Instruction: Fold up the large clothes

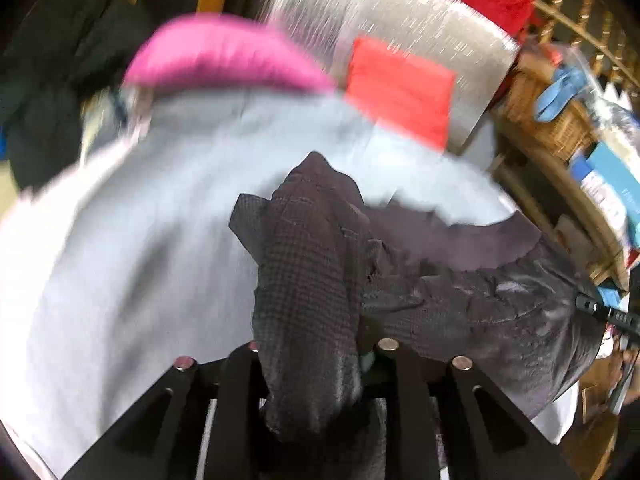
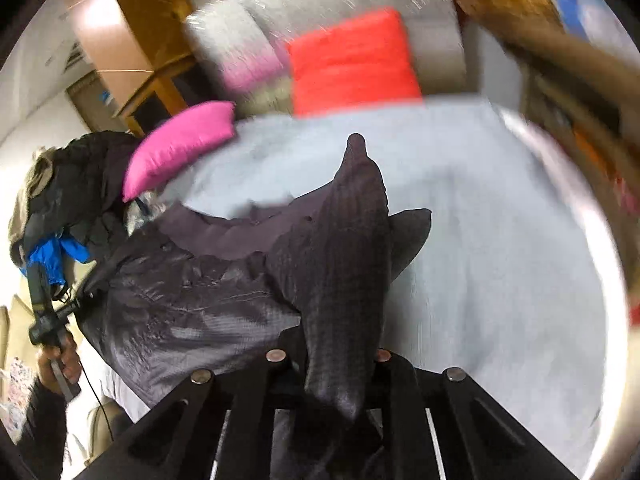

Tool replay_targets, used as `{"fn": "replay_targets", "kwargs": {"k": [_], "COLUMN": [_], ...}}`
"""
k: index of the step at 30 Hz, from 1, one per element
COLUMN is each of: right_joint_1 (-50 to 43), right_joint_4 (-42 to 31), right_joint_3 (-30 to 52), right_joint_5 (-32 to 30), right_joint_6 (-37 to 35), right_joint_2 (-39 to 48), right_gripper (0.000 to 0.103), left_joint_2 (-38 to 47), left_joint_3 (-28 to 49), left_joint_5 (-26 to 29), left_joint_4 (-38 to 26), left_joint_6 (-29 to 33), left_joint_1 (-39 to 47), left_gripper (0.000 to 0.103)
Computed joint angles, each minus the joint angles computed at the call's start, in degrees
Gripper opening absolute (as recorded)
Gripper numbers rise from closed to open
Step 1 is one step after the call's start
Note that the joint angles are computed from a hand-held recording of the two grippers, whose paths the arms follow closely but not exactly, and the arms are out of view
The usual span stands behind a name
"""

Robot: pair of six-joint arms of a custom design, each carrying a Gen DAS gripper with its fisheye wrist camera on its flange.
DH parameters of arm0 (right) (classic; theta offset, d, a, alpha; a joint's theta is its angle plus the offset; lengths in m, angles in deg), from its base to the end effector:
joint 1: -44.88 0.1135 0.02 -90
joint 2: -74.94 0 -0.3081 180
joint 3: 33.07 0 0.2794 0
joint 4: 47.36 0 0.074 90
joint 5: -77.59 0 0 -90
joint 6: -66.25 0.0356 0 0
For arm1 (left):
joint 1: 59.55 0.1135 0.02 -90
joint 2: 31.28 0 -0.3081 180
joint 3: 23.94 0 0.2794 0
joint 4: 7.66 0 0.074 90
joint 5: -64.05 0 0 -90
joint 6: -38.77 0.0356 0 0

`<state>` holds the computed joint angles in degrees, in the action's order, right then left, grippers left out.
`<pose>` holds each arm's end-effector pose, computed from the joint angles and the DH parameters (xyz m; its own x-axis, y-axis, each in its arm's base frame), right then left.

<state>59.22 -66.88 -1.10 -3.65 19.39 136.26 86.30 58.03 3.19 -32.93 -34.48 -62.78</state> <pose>0.1830 0.0412 0.1646 -0.6335 0.5356 -0.5584 0.3912 0.8444 0.3661 0.4393 -0.0422 0.1321 -0.7528 0.2946 -0.5886 0.5250 0.8081 -0.2671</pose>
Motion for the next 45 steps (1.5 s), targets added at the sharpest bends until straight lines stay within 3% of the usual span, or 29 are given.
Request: {"fn": "replay_targets", "kwargs": {"k": [1, 2, 3, 5, 6, 10, 12, 14, 16, 21, 22, 23, 25, 28, 33, 38, 40, 45], "right_joint_1": [1.1, 3.0, 4.1, 10.3, 12.0, 25.7, 30.2, 33.3, 33.4, 29.3, 28.6, 30.2, 30.5, 33.6, 42.6, 49.2, 51.9, 56.8], "right_joint_4": [5.6, 10.1, 12.9, 14.6, 12.0, -19.1, -24.6, -24.7, -19.6, -8.4, -5.6, -5.3, -8.3, -14.8, -24.3, -29.0, -32.3, -40.0], "right_joint_3": [-4.2, -6.6, -7.9, -11.2, -11.4, -1.8, 2.4, 7.3, 10.9, 12.7, 12.3, 11.9, 13.1, 15.3, 21.4, 27.8, 30.3, 35.2], "right_joint_5": [0.2, 1.5, 2.5, 8.8, 10.3, 27.7, 33.5, 37.5, 38.3, 29.4, 27.4, 29.4, 29.2, 31.8, 37.7, 39.6, 39.4, 39.4], "right_joint_6": [4.7, 8.7, 10.8, 19.5, 21.8, 34.6, 35.5, 33.4, 27.7, 23.6, 24.7, 27.6, 29.0, 30.7, 41.6, 50.8, 54.9, 62.3], "right_joint_2": [3.8, 10.5, 14.4, 14.0, 11.5, -0.8, -1.9, 4.0, 13.1, 32.5, 35.5, 36.0, 34.7, 31.5, 30.5, 36.4, 38.6, 42.4], "right_gripper": [0.023, 0.034, 0.058, 0.072, 0.072, 0.073, 0.081, 0.084, 0.084, 0.084, 0.084, 0.084, 0.084, 0.084, 0.086, 0.088, 0.088, 0.088], "left_joint_2": [1.0, 2.4, 2.3, 0.1, -2.3, -10.2, -13.7, -16.1, -17.5, -15.1, -13.3, -11.5, -11.6, -13.3, -18.3, -26.8, -30.7, -40.6], "left_joint_3": [-1.4, -3.3, -5.3, -9.4, -11.3, -15.7, -17.4, -19.9, -22.3, -26.6, -26.1, -26.0, -28.9, -29.4, -31.8, -36.9, -38.5, -41.2], "left_joint_5": [-3.0, -7.0, -7.8, -8.8, -10.1, -10.5, -11.2, -11.6, -13.0, -20.1, -22.2, -24.0, -25.2, -23.8, -20.5, -17.0, -16.4, -13.2], "left_joint_4": [0.9, 3.2, 5.7, 10.3, 11.4, 16.6, 18.8, 20.1, 21.3, 22.7, 21.7, 21.4, 26.5, 25.0, 23.9, 22.9, 21.9, 16.9], "left_joint_6": [-0.2, -1.1, -1.0, -0.8, -0.8, -3.9, -6.2, -5.0, -3.5, -3.6, -3.0, -2.3, -2.0, -2.2, -2.5, -2.1, -2.1, -3.6], "left_joint_1": [-0.2, -0.5, -0.1, 1.4, 2.4, 5.4, 4.6, 2.8, 0.5, -7.2, -8.7, -9.9, -10.3, -10.0, -9.0, -8.6, -8.2, -6.1], "left_gripper": [0.033, 0.040, 0.058, 0.071, 0.076, 0.079, 0.082, 0.083, 0.083, 0.083, 0.083, 0.083, 0.083, 0.083, 0.083, 0.084, 0.090, 0.091]}}
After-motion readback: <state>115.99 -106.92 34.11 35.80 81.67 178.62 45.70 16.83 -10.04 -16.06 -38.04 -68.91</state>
